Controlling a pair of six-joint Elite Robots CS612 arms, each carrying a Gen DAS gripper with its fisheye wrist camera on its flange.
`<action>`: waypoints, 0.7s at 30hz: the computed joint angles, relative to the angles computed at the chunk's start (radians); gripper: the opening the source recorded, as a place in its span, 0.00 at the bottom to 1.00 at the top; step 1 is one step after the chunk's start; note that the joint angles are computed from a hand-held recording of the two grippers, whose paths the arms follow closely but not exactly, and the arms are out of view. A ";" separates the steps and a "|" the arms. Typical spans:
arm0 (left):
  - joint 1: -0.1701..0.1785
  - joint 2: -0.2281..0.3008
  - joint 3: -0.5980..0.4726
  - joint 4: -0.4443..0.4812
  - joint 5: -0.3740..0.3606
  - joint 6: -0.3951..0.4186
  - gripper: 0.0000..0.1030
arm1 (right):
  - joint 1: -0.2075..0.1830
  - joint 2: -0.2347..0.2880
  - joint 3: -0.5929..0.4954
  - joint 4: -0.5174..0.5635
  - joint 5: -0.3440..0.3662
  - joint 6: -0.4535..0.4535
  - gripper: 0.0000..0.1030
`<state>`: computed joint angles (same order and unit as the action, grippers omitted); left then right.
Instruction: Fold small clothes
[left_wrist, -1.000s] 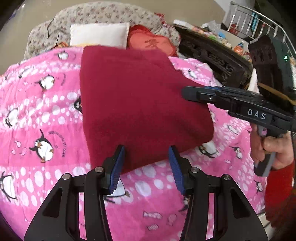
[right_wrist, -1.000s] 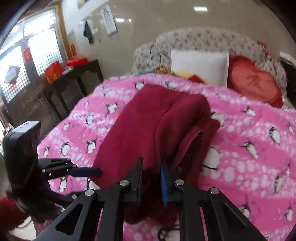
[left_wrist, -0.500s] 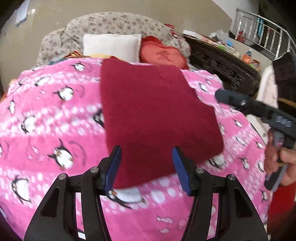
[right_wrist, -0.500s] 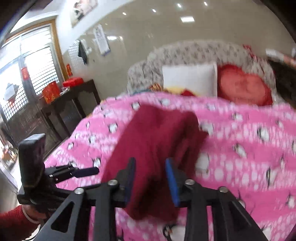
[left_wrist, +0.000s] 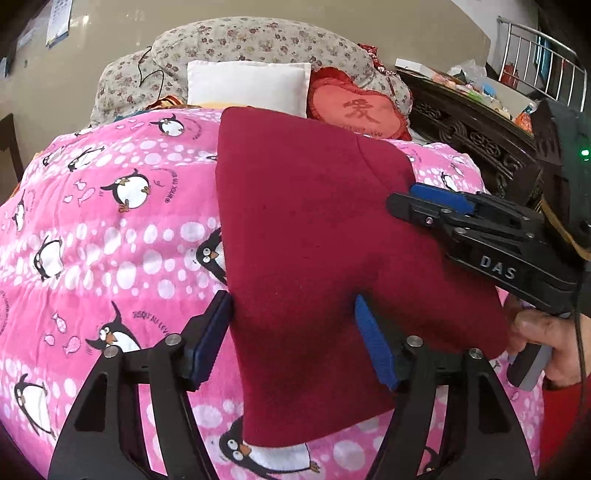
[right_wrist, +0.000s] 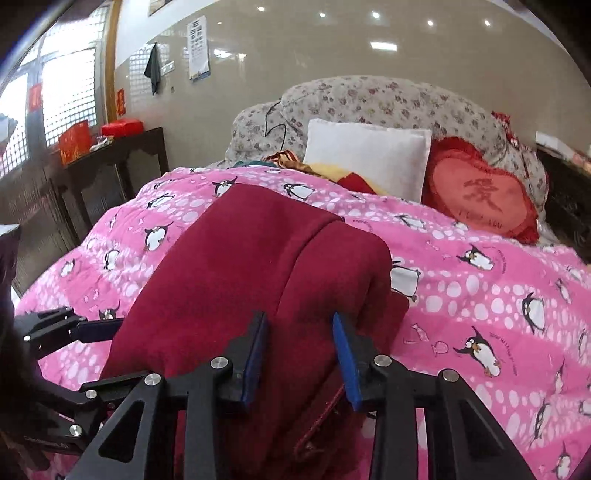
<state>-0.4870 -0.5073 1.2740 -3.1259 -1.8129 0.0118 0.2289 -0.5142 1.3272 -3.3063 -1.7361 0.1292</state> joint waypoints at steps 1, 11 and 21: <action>0.001 0.001 -0.001 0.001 -0.001 -0.004 0.69 | -0.003 -0.008 0.007 0.005 0.016 0.014 0.33; -0.002 -0.012 0.018 0.001 0.018 -0.019 0.69 | 0.025 -0.090 0.140 -0.050 0.033 0.059 0.35; -0.013 -0.013 0.029 -0.015 0.060 -0.020 0.69 | 0.011 -0.062 0.135 0.004 0.062 0.118 0.37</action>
